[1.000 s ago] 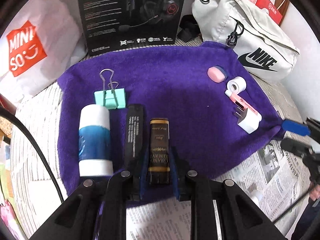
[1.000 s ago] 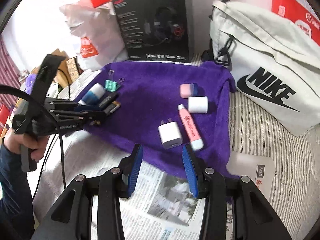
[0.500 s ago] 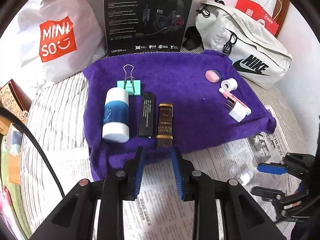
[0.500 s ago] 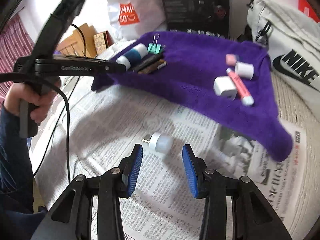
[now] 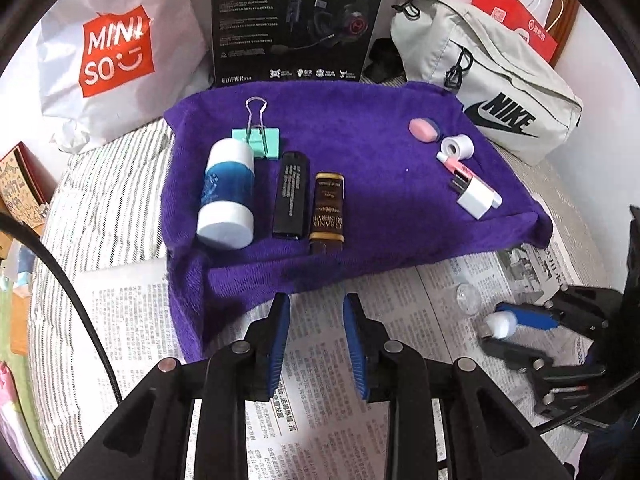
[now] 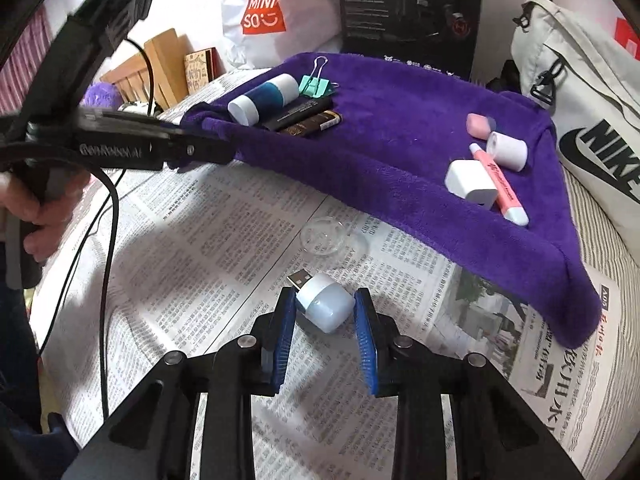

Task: Organize rigid objects
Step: 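Grasp the white USB light on the newspaper with the right tool, then grasp clear round lid with left tool while right carries USB light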

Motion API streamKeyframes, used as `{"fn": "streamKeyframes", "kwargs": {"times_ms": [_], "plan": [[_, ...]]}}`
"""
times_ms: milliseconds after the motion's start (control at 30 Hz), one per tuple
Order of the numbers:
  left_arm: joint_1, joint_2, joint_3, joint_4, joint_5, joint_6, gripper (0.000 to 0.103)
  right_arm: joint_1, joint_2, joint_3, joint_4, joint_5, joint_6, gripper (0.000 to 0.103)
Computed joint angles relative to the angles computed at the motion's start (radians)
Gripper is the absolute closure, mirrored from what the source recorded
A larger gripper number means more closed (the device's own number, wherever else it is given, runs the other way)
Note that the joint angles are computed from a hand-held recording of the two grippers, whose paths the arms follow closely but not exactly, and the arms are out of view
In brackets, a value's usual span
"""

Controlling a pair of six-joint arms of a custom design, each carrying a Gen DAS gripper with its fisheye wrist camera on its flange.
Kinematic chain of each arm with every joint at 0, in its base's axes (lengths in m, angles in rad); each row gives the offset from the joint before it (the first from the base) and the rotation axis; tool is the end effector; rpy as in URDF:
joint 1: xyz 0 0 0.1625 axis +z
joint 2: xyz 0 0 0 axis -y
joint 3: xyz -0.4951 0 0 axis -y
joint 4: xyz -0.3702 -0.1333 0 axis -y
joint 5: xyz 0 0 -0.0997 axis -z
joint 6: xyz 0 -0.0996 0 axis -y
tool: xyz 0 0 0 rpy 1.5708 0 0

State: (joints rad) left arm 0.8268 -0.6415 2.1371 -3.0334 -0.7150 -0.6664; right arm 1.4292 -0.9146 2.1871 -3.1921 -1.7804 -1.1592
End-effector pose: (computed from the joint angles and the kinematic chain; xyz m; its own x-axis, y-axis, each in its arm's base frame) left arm -0.2001 -0.5253 0.0211 -0.7843 -0.0912 -0.6136 0.2443 0.8638 -0.4406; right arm 0.0355 -0.5484 0.1434 -0.5049 -0.7693 0.3915 -0.8252 0.5632 0.0425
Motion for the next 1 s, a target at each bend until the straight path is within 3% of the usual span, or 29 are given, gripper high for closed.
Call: {"fn": "streamKeyframes", "kwargs": {"times_ms": [267,467,567,1000], "plan": [[-0.006,0.031,-0.009,-0.067,-0.04,0.073,0.077,-0.033,-0.07,0.0,-0.001,0.012,0.044,0.073],[-0.018,0.064,-0.059,-0.062,-0.077,0.134,0.076,-0.071,-0.109,-0.024,-0.016,0.009,0.1,0.073],[-0.023,0.08,-0.084,-0.051,-0.092,0.167,0.069,-0.091,-0.127,-0.031,-0.025,0.011,0.118,0.073],[-0.024,0.137,-0.182,0.024,-0.137,0.25,0.065,-0.123,-0.157,-0.037,-0.038,0.024,0.138,0.073]]}}
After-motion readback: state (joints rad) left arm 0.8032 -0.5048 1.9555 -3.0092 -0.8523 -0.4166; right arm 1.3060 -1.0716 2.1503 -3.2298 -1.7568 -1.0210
